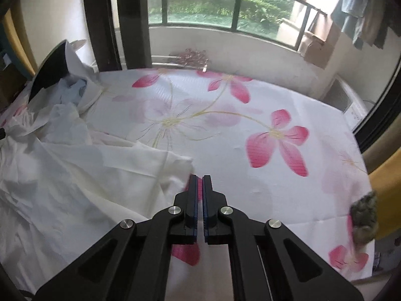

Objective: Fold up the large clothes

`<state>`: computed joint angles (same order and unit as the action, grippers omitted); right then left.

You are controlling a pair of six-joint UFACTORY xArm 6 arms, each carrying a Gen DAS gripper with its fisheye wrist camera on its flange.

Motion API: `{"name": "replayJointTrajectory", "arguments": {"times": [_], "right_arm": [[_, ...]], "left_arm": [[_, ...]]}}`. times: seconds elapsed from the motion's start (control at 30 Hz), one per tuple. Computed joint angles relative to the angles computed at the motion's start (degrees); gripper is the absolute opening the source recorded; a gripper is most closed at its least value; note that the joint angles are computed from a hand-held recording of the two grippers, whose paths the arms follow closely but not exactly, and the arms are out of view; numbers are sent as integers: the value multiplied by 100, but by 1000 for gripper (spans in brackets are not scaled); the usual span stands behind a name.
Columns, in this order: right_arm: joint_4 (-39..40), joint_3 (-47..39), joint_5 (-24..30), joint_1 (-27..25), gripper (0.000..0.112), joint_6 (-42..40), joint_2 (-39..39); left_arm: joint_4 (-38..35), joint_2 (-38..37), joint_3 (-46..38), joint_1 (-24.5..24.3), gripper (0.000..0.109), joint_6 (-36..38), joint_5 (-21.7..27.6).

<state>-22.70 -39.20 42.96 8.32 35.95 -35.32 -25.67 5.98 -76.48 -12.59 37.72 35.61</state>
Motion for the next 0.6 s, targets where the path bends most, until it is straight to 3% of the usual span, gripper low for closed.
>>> {"name": "replayJointTrajectory", "arguments": {"times": [0.17,0.3,0.6], "right_arm": [[-356,-108,285,214,15,267,-210],[-430,-401,274,414,34,185,32],[-175,-1565,-323,614,38,-620,1491]], "left_arm": [[-174,135,-386,-81,28,203,244],[-283,496,-933,-184,28,365,465],[-350,1780,-2612,-457,34,126,579]]}}
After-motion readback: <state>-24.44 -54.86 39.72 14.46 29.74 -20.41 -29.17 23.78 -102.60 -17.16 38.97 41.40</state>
